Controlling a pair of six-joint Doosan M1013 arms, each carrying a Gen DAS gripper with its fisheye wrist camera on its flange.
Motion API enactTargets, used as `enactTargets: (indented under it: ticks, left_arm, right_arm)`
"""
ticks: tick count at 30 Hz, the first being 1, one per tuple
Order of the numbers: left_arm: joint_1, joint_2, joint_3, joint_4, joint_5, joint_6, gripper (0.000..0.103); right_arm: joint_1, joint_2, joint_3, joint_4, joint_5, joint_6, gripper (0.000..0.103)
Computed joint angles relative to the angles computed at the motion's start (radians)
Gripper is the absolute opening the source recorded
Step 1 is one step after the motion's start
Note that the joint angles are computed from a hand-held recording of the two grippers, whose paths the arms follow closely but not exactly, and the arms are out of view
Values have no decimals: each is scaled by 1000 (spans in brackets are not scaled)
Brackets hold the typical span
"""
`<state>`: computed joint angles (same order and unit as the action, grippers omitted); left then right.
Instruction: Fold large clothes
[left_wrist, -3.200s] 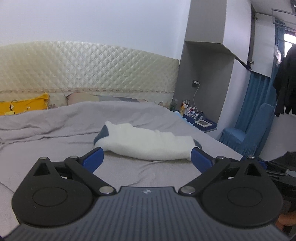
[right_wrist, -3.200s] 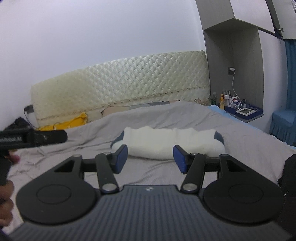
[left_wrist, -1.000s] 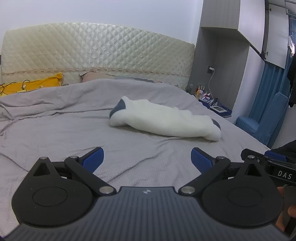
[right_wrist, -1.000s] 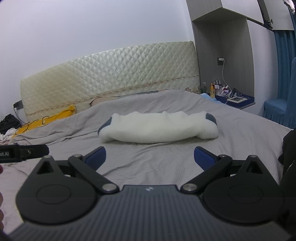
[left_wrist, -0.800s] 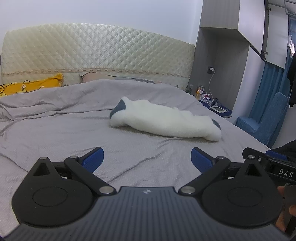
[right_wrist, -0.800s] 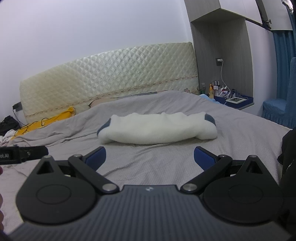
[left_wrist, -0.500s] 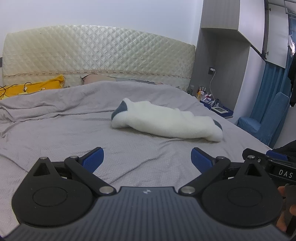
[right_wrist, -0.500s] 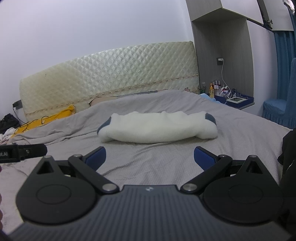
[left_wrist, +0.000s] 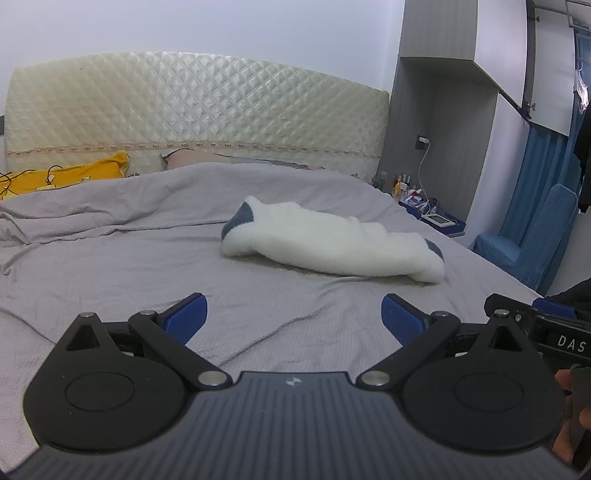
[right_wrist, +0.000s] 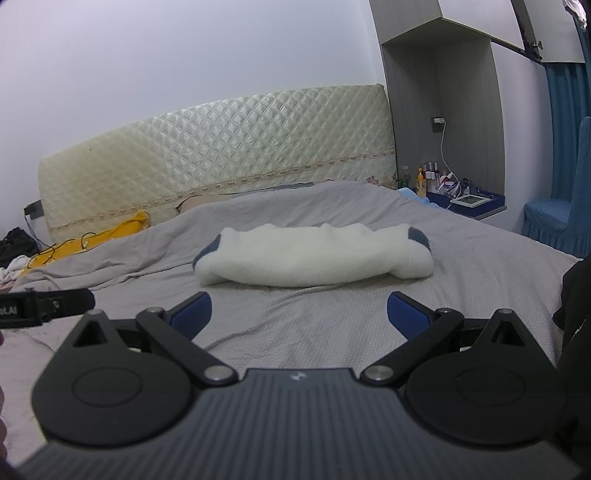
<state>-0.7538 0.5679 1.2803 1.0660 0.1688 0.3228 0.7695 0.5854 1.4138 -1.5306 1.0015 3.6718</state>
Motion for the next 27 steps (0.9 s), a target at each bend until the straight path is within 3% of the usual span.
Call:
enactTargets:
  ticks: [10, 14, 25, 27]
  left_arm:
    - [7, 3, -6, -116, -11, 114, 102]
    - [7, 5, -5, -60, -10, 62, 102]
    - [5, 7, -5, -68, -14, 69, 102]
    - [7, 7, -4, -114, -20, 108, 102]
  right_arm:
    - [0, -1, 1, 1, -2, -2, 103]
    - [-1, -2, 2, -1, -5, -4, 103]
    - [-1, -2, 3, -3, -7, -11, 103]
    - [-1, -2, 3, -2, -6, -11, 103]
